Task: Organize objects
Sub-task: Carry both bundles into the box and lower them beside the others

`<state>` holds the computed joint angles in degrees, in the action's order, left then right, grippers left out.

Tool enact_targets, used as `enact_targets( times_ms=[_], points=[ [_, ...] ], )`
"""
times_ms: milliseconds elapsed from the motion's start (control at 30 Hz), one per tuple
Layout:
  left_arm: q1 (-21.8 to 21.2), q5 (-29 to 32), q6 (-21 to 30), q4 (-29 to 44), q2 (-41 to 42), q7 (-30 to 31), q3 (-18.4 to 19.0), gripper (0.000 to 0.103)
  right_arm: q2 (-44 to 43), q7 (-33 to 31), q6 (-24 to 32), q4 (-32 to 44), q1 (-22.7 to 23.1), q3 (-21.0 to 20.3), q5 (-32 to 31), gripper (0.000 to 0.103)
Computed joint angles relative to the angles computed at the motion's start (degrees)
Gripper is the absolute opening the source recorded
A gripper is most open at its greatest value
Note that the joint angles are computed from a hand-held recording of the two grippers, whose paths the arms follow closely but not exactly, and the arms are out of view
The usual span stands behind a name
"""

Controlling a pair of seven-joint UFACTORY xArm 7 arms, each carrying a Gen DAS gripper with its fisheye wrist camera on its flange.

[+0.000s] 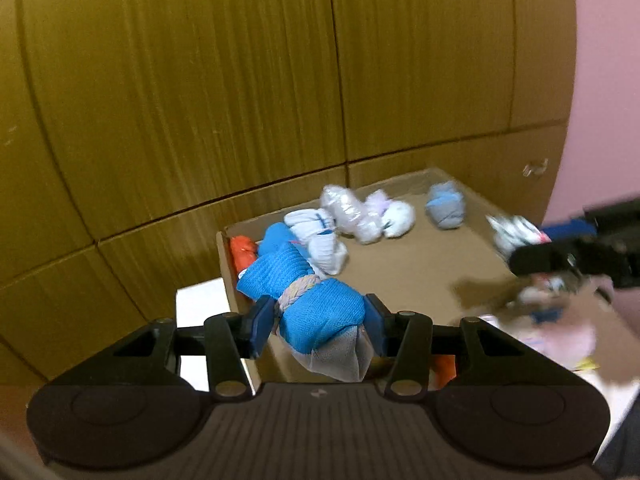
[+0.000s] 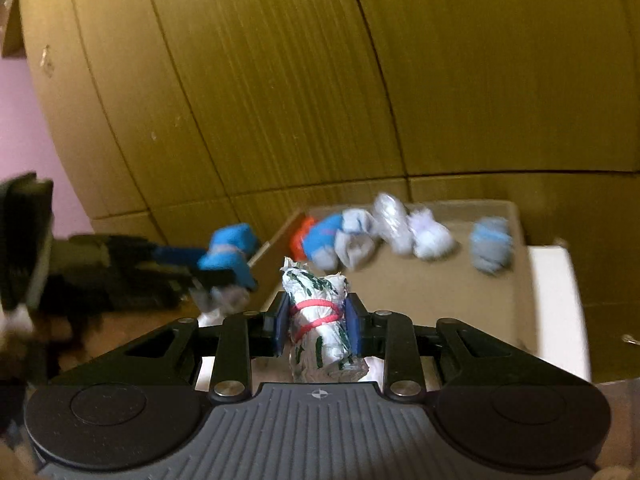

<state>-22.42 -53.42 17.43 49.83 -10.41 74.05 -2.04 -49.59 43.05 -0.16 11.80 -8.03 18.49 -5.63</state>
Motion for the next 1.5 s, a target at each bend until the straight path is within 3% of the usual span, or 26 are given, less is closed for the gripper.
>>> enact_targets(
  times_ms=[67,233,333,367,400,500,633,767,833,867,900,1100,1167,1233,1500],
  points=[
    [0.65,3.54,-1.0,1.98,3.34,-0.99,-0.87,0.045,9.29,-1.86,-4.02,4.54,-2.61,-0.41,-0.8,0.035],
    [2.9,8.13,-1.79,4.41,8.4,-0.32,-2.82,0.045,25.16,-6.24,-8.54,12.38,-2.18,-3.61,0.92,0.036],
    [4.22,10.0,-2.18,5.49,10.9,0.34,-4.32,0.045,31.45,-8.78,-8.65,15.87,0.66,-6.69,2.51,0.036],
    [4.66,10.43,-2.42,5.76,11.57,0.62,-4.84,0.042,33.55,-9.5,-8.76,16.88,2.37,-8.4,3.08,0.036],
    [5.11,10.49,-2.3,6.13,12.14,0.98,-5.34,0.031,34.94,-10.09,-8.81,17.52,3.28,-9.26,3.69,0.036],
    [6.5,9.01,-2.04,7.54,13.33,2.36,-6.69,0.031,39.24,-11.67,-8.55,19.92,9.36,-15.34,5.4,0.036],
    [7.65,8.58,-1.54,8.58,14.13,3.01,-7.67,0.031,42.31,-13.27,-7.04,22.51,12.8,-18.1,7.59,0.036],
    [8.06,8.67,-2.85,8.26,14.16,1.77,-8.22,0.042,44.83,-15.04,-4.89,25.18,13.57,-18.28,9.64,0.036],
    [8.57,7.42,-2.09,7.94,13.63,2.6,-8.28,0.063,45.79,-14.05,-4.1,26.23,11.5,-16.51,8.43,0.036],
    [8.76,6.81,-1.06,7.79,13.11,2.35,-8.09,0.085,46.08,-14.15,-3.82,26.6,11.36,-16.47,8.48,0.036],
    [8.99,5.58,0.01,7.63,12.43,2.9,-7.81,0.09,46.54,-14.93,-3.37,27.11,11.74,-16.85,9.18,0.036],
    [8.9,-4.72,7.35,5.32,6.33,7.29,-3.81,0.093,48.29,-14.66,-1.58,29.25,11.26,-16.66,8.46,0.036],
    [8.68,-5.95,8.48,4.66,5.18,7.04,-2.71,0.093,48.35,-11.26,-1.12,29.57,10.22,-16.19,4.27,0.036],
    [8.41,-5.85,8.44,4.24,4.71,6.04,-2.21,0.093,48.41,-8.16,-0.4,30.02,9.58,-15.99,0.28,0.036],
    [7.55,-3.79,6.31,3.31,4.22,-0.5,-1.64,0.093,48.15,-4.45,1.85,31.36,9.74,-16.47,-5.08,0.042]
  ],
)
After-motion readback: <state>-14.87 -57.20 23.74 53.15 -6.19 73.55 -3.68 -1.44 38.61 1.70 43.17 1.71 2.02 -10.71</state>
